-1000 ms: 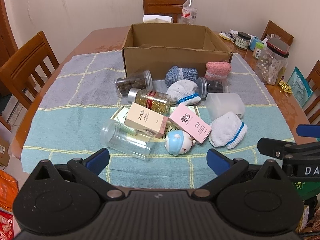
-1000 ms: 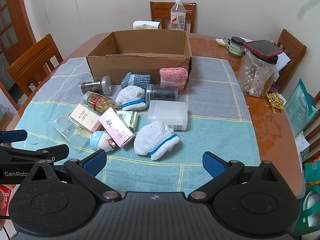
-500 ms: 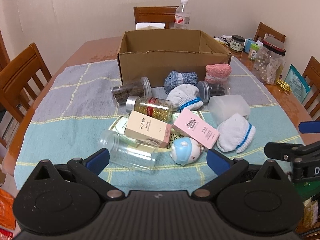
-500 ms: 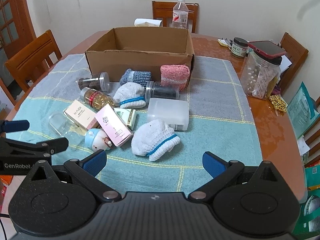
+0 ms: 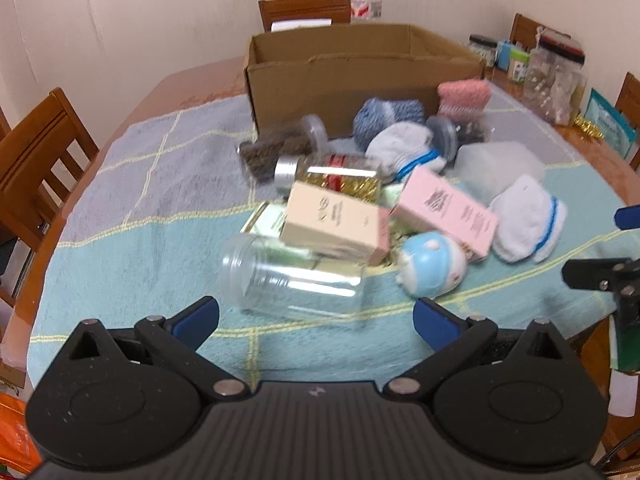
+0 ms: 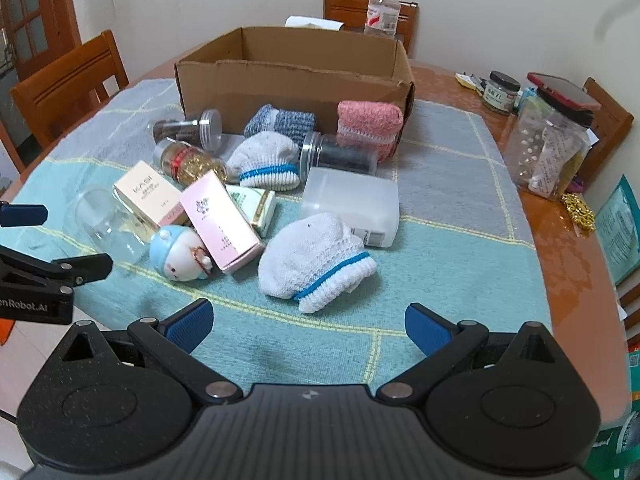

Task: Organize objects
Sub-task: 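Move both tools toward the pile of items on the towel, then grasp the clear plastic jar with the left tool while the right tool grasps the white-blue sock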

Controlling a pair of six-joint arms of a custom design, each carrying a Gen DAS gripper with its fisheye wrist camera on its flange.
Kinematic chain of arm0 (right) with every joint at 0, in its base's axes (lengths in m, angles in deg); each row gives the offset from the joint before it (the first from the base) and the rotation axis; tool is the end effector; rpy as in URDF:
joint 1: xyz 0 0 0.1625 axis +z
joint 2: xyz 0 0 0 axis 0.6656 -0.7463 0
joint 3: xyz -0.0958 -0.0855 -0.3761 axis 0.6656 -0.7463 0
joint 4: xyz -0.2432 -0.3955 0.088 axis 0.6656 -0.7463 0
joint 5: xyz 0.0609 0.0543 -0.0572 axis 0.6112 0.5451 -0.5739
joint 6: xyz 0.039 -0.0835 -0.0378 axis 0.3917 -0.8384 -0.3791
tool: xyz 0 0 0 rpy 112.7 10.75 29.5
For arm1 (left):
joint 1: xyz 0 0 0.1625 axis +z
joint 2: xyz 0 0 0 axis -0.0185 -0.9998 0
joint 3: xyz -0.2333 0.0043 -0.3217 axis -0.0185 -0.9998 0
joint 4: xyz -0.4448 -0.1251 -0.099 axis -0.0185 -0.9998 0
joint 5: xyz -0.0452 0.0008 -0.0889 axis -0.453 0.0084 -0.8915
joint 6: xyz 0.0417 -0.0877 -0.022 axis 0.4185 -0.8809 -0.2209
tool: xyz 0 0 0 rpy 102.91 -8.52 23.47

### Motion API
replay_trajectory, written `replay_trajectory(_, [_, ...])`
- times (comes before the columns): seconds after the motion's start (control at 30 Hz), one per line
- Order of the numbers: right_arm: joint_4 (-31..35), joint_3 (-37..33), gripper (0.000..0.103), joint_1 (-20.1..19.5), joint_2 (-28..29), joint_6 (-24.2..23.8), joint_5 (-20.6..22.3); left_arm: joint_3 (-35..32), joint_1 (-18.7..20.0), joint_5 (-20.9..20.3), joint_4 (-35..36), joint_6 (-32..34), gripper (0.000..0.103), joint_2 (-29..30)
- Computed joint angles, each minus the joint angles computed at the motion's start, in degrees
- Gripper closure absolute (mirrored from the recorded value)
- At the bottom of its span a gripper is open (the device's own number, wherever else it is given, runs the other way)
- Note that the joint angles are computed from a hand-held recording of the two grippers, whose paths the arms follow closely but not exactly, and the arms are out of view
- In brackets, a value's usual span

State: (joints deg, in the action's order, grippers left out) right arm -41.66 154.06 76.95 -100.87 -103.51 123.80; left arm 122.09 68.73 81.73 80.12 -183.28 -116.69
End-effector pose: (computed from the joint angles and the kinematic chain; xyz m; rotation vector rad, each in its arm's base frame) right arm 0.3328 -0.5129 -0.0273 0.0266 -2.1418 0.8637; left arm -0.0371 -0.6008 0.2558 0.8377 2.2513 -0.6216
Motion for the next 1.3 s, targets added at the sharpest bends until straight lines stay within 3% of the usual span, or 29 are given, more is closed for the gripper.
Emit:
replay_trajectory(0.33, [2.55,-2.22,0.000,-2.73,2.13,2.52,-1.65,-5.06,3.16,2.44,1.57,1.26,0.000,4.17])
replay_trajectory(0.5, [2.57,-3.35,0.000,-4.02,3.05,-0.76,-2.15,-8.52,4.53,5.69,4.56,4.12,0.000,6.57])
replay_trajectory(0.73, [4.54,-5.37,0.000,-5.79,4.22,-1.44,-2.71,-11.94,5.10,6.20,7.14,4.00,0.000,9.26])
replay_trajectory(1.3, [2.26,-8.03,0.000,-7.53,4.57,-9.29,-4.78,-16.02,5.53,8.04,10.96,3.75,0.003,12.08])
